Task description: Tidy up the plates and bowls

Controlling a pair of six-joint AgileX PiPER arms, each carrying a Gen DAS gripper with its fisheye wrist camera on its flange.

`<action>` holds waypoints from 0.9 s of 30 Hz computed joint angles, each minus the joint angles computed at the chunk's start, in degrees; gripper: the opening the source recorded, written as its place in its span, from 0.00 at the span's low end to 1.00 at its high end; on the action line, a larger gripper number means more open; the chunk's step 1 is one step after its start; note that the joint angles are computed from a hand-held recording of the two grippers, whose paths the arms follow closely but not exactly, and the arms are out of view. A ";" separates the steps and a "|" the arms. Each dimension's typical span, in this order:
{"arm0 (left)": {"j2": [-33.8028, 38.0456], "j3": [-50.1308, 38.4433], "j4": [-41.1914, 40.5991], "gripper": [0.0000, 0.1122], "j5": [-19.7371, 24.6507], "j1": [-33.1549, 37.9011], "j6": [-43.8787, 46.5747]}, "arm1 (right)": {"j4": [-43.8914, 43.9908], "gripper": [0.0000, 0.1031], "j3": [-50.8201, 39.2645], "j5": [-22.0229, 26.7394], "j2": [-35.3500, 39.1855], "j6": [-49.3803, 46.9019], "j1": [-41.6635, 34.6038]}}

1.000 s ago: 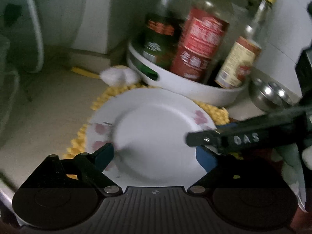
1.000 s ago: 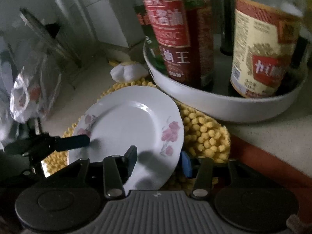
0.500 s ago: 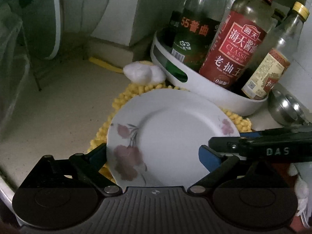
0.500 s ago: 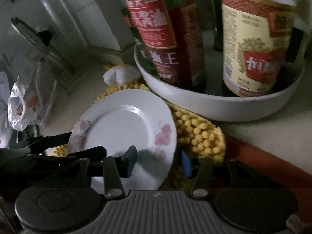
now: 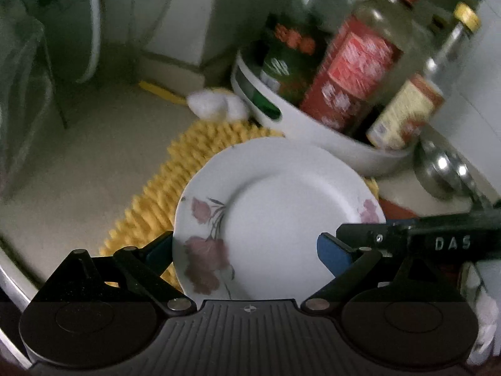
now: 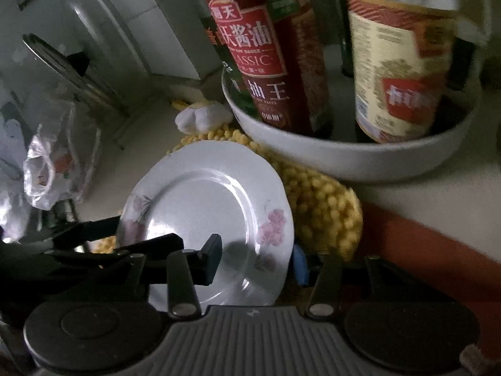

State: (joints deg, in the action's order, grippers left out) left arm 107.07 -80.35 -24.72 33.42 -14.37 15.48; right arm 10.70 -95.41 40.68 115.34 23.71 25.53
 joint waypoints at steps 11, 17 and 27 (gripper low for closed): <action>-1.30 3.90 8.99 0.87 -5.23 -3.25 -2.53 | -5.67 0.43 6.34 -3.18 -2.86 5.21 2.09; -1.32 5.05 9.36 0.86 -7.38 -3.74 -2.21 | -9.40 0.43 8.32 -5.54 -3.59 8.85 3.29; -1.21 4.60 11.62 0.86 -7.09 -4.28 -5.49 | -11.98 0.43 9.17 -6.77 -3.82 12.81 4.00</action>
